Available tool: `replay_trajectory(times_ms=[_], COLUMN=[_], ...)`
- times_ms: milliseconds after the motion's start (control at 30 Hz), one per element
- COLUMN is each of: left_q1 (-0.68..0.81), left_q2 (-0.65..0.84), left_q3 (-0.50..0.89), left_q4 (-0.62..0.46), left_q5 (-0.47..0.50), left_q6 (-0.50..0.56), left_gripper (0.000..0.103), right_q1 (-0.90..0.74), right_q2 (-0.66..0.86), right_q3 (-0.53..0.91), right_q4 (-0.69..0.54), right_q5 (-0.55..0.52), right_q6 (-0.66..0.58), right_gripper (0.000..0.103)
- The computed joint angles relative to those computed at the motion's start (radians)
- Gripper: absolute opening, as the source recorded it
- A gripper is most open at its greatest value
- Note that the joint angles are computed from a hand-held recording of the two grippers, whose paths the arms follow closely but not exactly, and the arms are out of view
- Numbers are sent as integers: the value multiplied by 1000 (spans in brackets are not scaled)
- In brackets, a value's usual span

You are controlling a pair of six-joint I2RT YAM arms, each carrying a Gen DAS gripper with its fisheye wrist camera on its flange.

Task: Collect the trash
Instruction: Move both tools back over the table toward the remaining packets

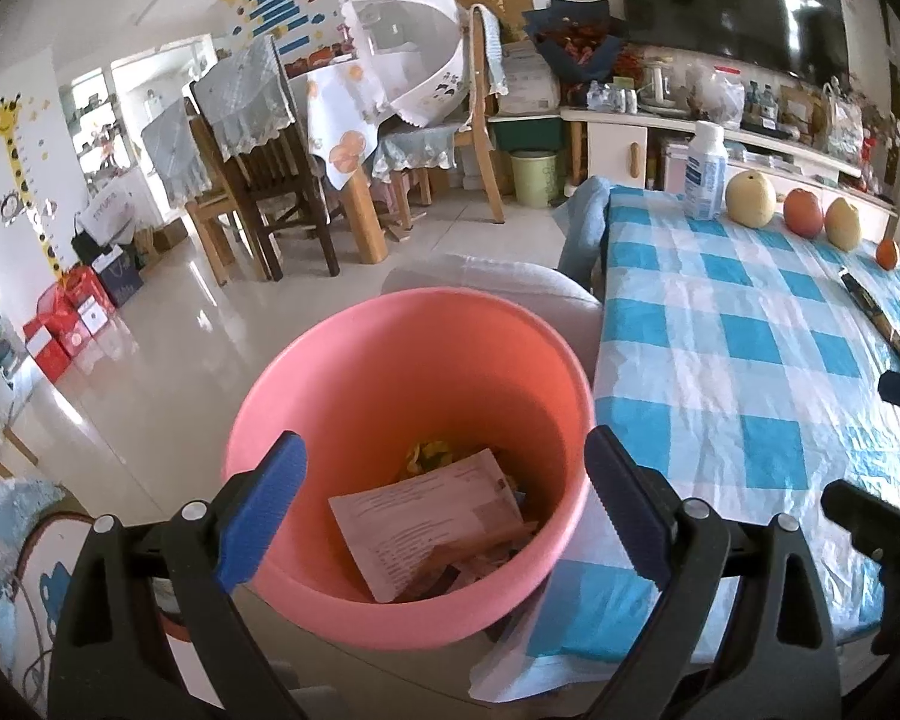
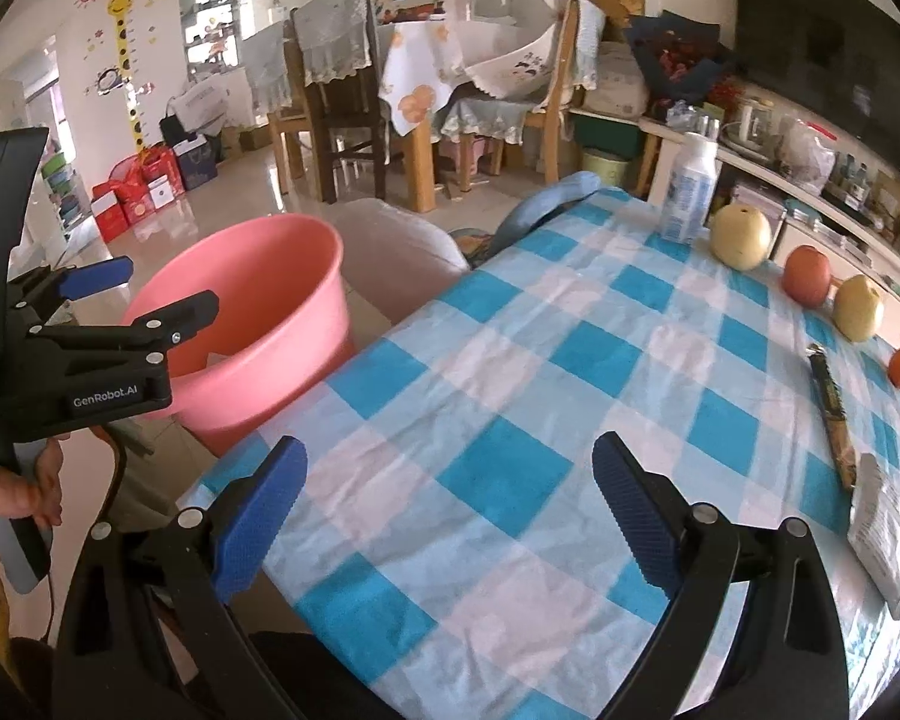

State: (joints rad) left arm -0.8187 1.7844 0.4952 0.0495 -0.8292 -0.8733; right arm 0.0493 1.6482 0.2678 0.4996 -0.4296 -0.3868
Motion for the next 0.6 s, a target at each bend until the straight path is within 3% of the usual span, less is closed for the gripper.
replay_trajectory(times_ms=[400, 600], left_q1=[-94, -134], left_q2=[81, 111], left_q3=[178, 239], left_q4=[-182, -190], left_q5=[-55, -42], left_q6=[-40, -15], left_gripper=[95, 95], right_q1=[-228, -341], right_q2=[-22, -14], right_q3=[19, 52], right_q4=[-92, -161], right_q5=[-135, -193], right_q6=[-125, -204], right_gripper=[95, 95])
